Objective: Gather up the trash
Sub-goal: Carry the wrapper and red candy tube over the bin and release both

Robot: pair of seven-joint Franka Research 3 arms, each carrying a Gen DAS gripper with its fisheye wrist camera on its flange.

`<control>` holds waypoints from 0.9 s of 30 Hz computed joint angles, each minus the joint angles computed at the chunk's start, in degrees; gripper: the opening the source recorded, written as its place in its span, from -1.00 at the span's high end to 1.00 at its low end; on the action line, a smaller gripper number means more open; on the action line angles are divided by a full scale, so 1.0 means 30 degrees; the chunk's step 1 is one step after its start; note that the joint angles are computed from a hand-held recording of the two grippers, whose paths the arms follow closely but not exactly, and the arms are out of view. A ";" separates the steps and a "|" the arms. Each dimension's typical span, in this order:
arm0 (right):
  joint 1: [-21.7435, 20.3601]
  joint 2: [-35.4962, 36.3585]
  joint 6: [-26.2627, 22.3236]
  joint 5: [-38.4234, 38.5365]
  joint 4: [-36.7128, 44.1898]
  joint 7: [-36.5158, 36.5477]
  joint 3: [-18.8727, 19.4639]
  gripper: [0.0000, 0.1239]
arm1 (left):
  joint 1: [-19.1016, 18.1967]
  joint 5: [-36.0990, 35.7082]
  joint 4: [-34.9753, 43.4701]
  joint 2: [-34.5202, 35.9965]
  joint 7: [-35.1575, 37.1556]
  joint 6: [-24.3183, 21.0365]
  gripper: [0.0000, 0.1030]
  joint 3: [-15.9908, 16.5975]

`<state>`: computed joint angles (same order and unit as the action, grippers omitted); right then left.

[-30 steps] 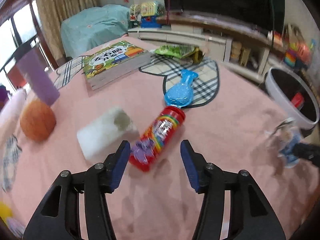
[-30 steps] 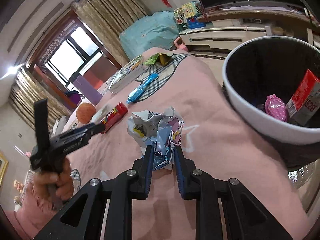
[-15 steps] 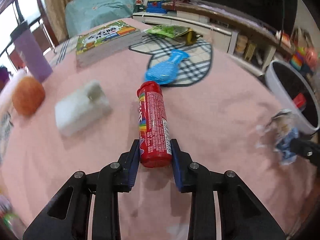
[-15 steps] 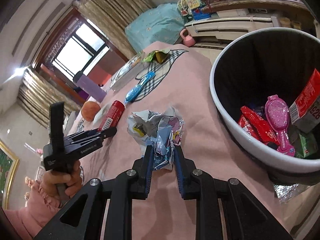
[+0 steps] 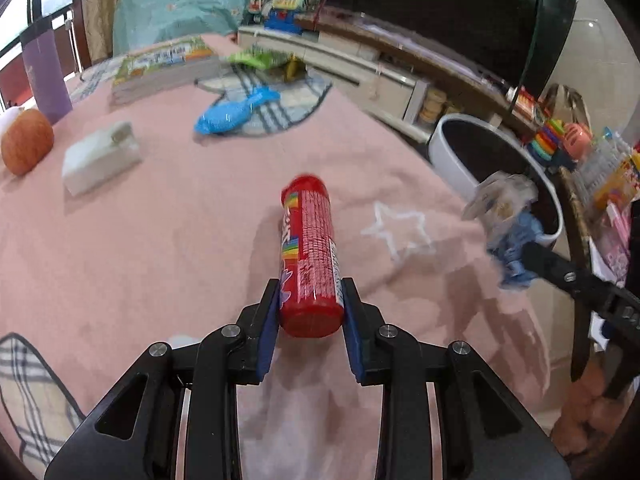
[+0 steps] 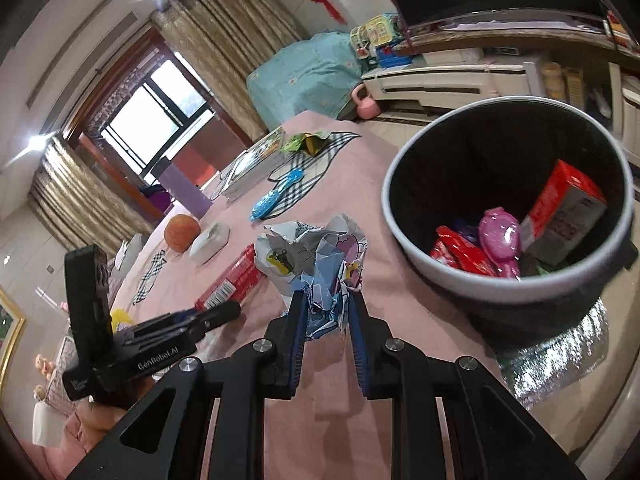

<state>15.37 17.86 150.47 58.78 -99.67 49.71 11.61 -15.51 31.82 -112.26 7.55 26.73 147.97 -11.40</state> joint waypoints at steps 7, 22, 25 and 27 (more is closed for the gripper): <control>0.0238 -0.0660 0.0887 0.0043 -0.0801 0.0399 -0.0097 0.66 | 0.0017 0.0339 0.0765 0.0783 0.0160 -0.0098 0.45 0.0235; 0.0224 -0.1029 0.1949 0.0220 -0.1027 0.0189 -0.0225 0.66 | -0.0929 0.1363 0.2321 0.1214 -0.0019 -0.0415 0.48 0.0019; 0.0036 -0.0992 0.1903 0.0270 -0.0919 0.0208 -0.0329 0.66 | -0.1122 0.1336 0.3018 0.1571 0.0324 -0.0679 0.48 -0.0006; -0.0087 -0.0998 0.2004 0.0346 -0.0881 0.0164 -0.0368 0.66 | -0.1272 0.1309 0.3501 0.1841 0.0550 -0.0879 0.48 -0.0006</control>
<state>15.11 14.86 156.48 59.82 -102.32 50.20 10.51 -19.32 35.75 -101.76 13.08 28.38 145.33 -11.42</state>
